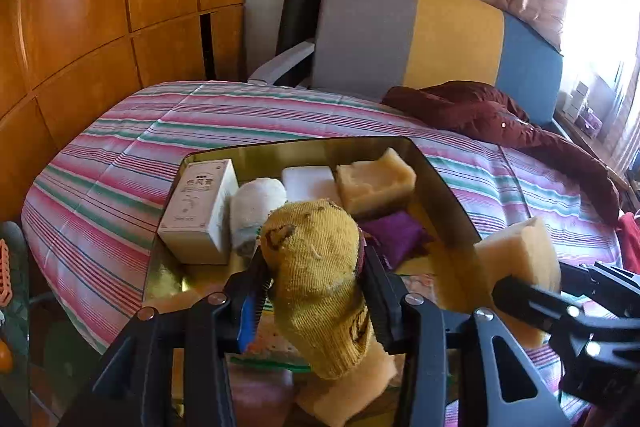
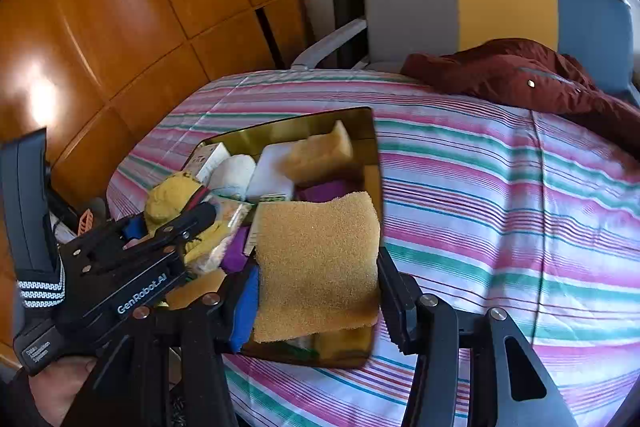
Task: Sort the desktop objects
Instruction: 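Carry the yellow sock and yellow sponge over the gold tray with both tools, then open both tools to drop the sock and sponge into the gold tray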
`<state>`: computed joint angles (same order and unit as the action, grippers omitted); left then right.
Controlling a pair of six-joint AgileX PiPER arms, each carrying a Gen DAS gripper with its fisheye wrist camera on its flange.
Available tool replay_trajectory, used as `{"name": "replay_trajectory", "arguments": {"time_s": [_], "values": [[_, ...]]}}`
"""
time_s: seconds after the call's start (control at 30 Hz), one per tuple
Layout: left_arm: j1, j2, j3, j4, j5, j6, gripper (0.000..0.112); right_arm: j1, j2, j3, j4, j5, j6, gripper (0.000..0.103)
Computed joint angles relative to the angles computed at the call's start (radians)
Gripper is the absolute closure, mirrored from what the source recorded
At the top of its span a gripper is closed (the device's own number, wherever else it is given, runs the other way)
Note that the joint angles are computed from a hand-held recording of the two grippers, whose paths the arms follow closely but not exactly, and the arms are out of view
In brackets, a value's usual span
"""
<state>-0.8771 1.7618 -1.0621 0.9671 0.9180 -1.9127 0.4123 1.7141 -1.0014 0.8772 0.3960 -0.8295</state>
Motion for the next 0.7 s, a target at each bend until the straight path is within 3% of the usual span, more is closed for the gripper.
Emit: {"name": "replay_trajectory", "arguments": {"time_s": [0.33, 0.5, 0.7], "values": [[0.030, -0.011, 0.014, -0.002, -0.002, 0.007, 0.058, 0.055, 0.079, -0.086, -0.086, -0.019, 0.112, 0.050], [0.030, -0.010, -0.005, -0.008, 0.051, 0.020, 0.049, 0.087, 0.129, -0.136, -0.159, -0.039, 0.189, 0.047], [0.037, -0.027, -0.003, -0.026, 0.097, 0.022, 0.039, 0.081, 0.152, -0.151, -0.124, -0.044, 0.161, 0.032]]}}
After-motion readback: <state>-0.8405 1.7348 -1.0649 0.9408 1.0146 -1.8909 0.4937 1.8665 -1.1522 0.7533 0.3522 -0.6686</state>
